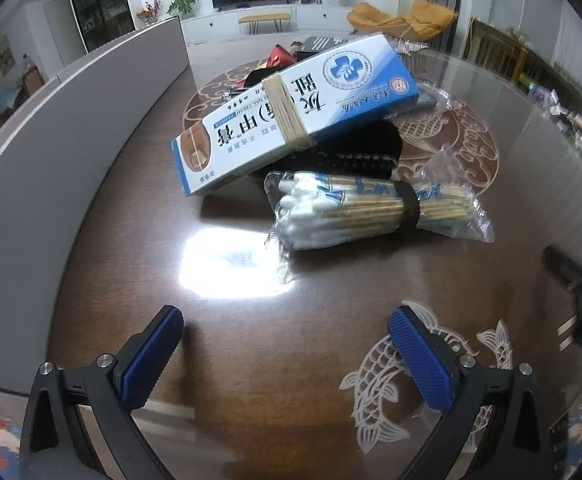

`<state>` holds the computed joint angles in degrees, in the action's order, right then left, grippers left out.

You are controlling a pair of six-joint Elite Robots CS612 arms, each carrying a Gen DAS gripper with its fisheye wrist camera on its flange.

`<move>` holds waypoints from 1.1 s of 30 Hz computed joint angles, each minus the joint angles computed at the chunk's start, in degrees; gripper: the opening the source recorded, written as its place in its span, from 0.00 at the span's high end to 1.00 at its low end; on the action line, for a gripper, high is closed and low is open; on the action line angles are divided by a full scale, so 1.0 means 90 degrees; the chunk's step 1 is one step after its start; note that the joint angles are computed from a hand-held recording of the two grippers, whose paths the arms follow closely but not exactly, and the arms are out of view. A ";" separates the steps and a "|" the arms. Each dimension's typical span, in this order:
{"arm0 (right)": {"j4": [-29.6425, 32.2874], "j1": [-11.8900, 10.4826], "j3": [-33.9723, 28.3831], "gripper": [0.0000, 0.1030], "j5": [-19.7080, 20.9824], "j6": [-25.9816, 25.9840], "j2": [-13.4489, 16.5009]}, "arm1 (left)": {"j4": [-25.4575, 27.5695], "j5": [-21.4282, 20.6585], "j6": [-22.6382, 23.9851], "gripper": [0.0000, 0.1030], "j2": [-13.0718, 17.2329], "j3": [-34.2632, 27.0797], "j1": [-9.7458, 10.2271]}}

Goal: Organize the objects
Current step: 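Move the left gripper to the blue-and-white string-tied box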

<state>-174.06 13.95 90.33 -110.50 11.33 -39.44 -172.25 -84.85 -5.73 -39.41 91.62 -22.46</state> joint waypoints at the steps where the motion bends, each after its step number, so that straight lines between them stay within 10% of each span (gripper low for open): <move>1: 0.0043 -0.0009 -0.0022 0.00 0.0035 -0.0011 0.0022 | 0.0031 -0.0066 -0.0016 0.00 0.0013 -0.0032 0.0018; 33: 0.0244 -0.0394 -0.1026 0.00 0.1328 -0.0106 0.0644 | 0.0310 -0.0549 0.0597 0.00 0.0966 -0.1838 0.0218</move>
<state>-171.87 10.40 81.09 -98.55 10.37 -33.65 -169.47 -89.80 -0.36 -30.72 75.07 -20.50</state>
